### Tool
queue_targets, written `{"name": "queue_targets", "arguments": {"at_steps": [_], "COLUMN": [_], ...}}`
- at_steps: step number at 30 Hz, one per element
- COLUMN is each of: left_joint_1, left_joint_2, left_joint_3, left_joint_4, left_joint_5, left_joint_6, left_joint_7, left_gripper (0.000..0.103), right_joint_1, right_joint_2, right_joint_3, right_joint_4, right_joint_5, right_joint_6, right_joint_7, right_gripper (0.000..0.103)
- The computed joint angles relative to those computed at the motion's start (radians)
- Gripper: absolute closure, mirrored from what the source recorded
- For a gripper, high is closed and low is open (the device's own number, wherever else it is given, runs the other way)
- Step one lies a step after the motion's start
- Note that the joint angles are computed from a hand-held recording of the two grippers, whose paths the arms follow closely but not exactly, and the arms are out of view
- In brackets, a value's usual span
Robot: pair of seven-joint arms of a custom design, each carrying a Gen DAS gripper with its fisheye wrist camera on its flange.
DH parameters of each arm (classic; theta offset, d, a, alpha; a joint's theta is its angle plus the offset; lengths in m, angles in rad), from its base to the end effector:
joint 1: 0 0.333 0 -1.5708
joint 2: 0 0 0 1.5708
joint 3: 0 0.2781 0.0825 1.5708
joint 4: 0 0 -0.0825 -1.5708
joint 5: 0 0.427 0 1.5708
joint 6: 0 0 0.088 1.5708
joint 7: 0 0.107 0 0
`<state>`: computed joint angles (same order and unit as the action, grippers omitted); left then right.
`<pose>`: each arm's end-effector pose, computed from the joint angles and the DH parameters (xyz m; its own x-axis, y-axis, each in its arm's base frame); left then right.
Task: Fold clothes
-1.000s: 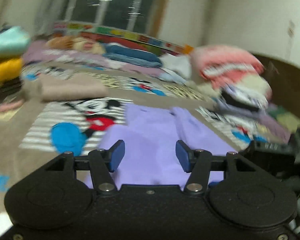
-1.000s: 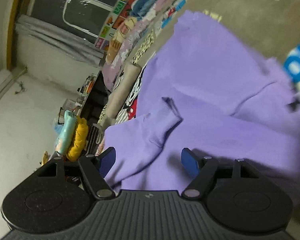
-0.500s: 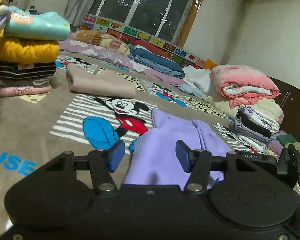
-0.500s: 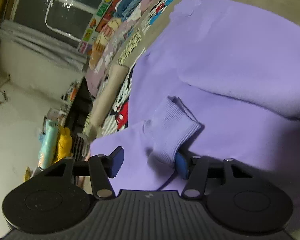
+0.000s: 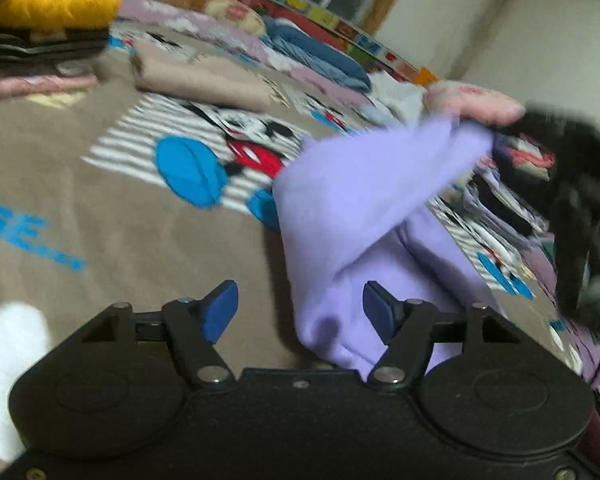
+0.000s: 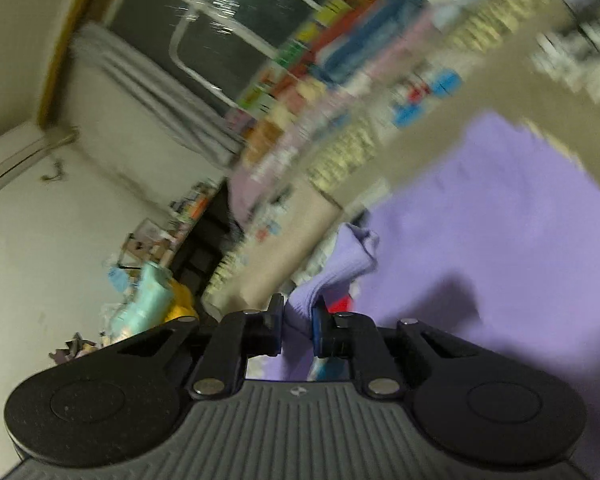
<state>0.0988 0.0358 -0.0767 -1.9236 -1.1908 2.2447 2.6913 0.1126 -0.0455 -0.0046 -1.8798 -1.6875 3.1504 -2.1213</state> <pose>0.6406 -0.0121 0.4615 -0.5617 -0.6946 0.4495 -0.6712 0.0648 -0.7384 0.5903 0.1528 0.5454 -0.1323 -0.6366 -0.7598 -0.2521 0.7629 -0.5953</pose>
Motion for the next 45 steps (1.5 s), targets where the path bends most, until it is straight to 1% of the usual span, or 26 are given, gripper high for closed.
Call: {"name": "queue_targets", "arguments": {"at_steps": [4, 5, 6, 7, 8, 9, 11, 13, 17, 18, 21, 24, 25, 26, 29, 32, 34, 35, 36, 37, 38, 39, 41, 42, 43, 45], "left_joint_1": [-0.029, -0.041, -0.056, -0.071, -0.088, -0.105, -0.141, -0.174, -0.222, -0.236, -0.268, -0.296, -0.303, -0.309, -0.321, -0.328, -0.326, -0.321, -0.316, -0.301, -0.290, -0.276, -0.238, -0.220, -0.201, -0.170], "left_joint_2": [-0.071, -0.093, -0.114, -0.135, -0.155, -0.174, -0.197, -0.216, -0.248, -0.258, -0.279, -0.289, -0.291, -0.292, -0.288, -0.274, -0.254, -0.254, -0.255, -0.262, -0.273, -0.268, -0.248, -0.230, -0.205, -0.164], "left_joint_3": [-0.011, -0.013, -0.015, -0.016, -0.016, -0.016, -0.018, -0.014, -0.008, -0.012, -0.015, -0.021, -0.022, -0.022, -0.027, -0.035, -0.041, -0.037, -0.033, -0.020, -0.005, 0.023, 0.065, 0.077, 0.083, 0.073], "left_joint_4": [-0.081, -0.107, -0.132, -0.156, -0.179, -0.201, -0.231, -0.254, -0.292, -0.306, -0.336, -0.355, -0.360, -0.364, -0.367, -0.365, -0.357, -0.357, -0.356, -0.349, -0.343, -0.315, -0.250, -0.221, -0.187, -0.141], "left_joint_5": [-0.018, -0.030, -0.043, -0.057, -0.072, -0.088, -0.120, -0.167, -0.216, -0.235, -0.266, -0.299, -0.306, -0.309, -0.295, -0.261, -0.187, -0.144, -0.101, -0.028, 0.011, 0.005, -0.015, -0.054, -0.096, -0.152], "left_joint_6": [0.021, 0.052, 0.082, 0.112, 0.143, 0.174, 0.252, 0.294, 0.327, 0.350, 0.382, 0.421, 0.427, 0.429, 0.436, 0.451, 0.449, 0.427, 0.402, 0.340, 0.274, 0.206, 0.077, 0.053, 0.049, 0.085], "left_joint_7": [0.115, 0.152, 0.190, 0.228, 0.267, 0.307, 0.395, 0.496, 0.662, 0.721, 0.836, 0.956, 0.984, 1.002, 1.006, 0.988, 0.942, 0.912, 0.883, 0.837, 0.804, 0.754, 0.652, 0.609, 0.558, 0.476], "left_gripper": [0.033, 0.033, 0.038, 0.047, 0.057, 0.061, 0.073, 0.083, 0.089, 0.089, 0.090, 0.090, 0.090, 0.090, 0.091, 0.091, 0.091, 0.088, 0.085, 0.071, 0.059, 0.059, 0.064, 0.064, 0.064, 0.068], "right_joint_1": [-0.023, -0.027, -0.027, -0.023, -0.020, -0.021, -0.053, -0.116, -0.294, -0.337, -0.476, -0.646, -0.684, -0.698, -0.711, -0.758, -0.760, -0.733, -0.683, -0.628, -0.605, -0.618, -0.712, -0.746, -0.774, -0.829], "right_joint_2": [-0.037, -0.050, -0.065, -0.079, -0.094, -0.115, -0.155, -0.198, -0.290, -0.318, -0.405, -0.499, -0.532, -0.558, -0.625, -0.695, -0.719, -0.716, -0.702, -0.687, -0.675, -0.671, -0.675, -0.674, -0.677, -0.675], "right_joint_3": [-0.013, -0.014, -0.017, -0.024, -0.028, -0.031, -0.016, 0.025, 0.140, 0.166, 0.243, 0.341, 0.359, 0.358, 0.337, 0.353, 0.345, 0.323, 0.280, 0.233, 0.211, 0.220, 0.303, 0.336, 0.364, 0.422], "right_joint_4": [-0.003, -0.016, -0.032, -0.047, -0.064, -0.084, -0.119, -0.154, -0.224, -0.247, -0.323, -0.398, -0.431, -0.463, -0.554, -0.656, -0.711, -0.731, -0.745, -0.760, -0.775, -0.792, -0.828, -0.847, -0.865, -0.893], "right_joint_5": [0.246, 0.323, 0.403, 0.477, 0.529, 0.565, 0.571, 0.530, 0.403, 0.379, 0.330, 0.334, 0.355, 0.372, 0.413, 0.484, 0.512, 0.505, 0.481, 0.467, 0.465, 0.485, 0.567, 0.609, 0.649, 0.735], "right_joint_6": [0.026, 0.031, 0.032, 0.030, 0.026, 0.021, 0.019, 0.019, 0.049, 0.059, 0.106, 0.178, 0.200, 0.211, 0.224, 0.259, 0.270, 0.259, 0.228, 0.195, 0.182, 0.193, 0.260, 0.288, 0.315, 0.376], "right_joint_7": [-0.341, -0.436, -0.535, -0.623, -0.686, -0.730, -0.738, -0.686, -0.510, -0.473, -0.376, -0.307, -0.309, -0.315, -0.332, -0.353, -0.370, -0.376, -0.380, -0.391, -0.398, -0.407, -0.428, -0.445, -0.467, -0.526], "right_gripper": [0.088, 0.088, 0.088, 0.088, 0.088, 0.088, 0.088, 0.088, 0.088, 0.088, 0.088, 0.088, 0.088, 0.088, 0.088, 0.089, 0.089, 0.089, 0.089, 0.089, 0.089, 0.089, 0.088, 0.088, 0.088, 0.088]}}
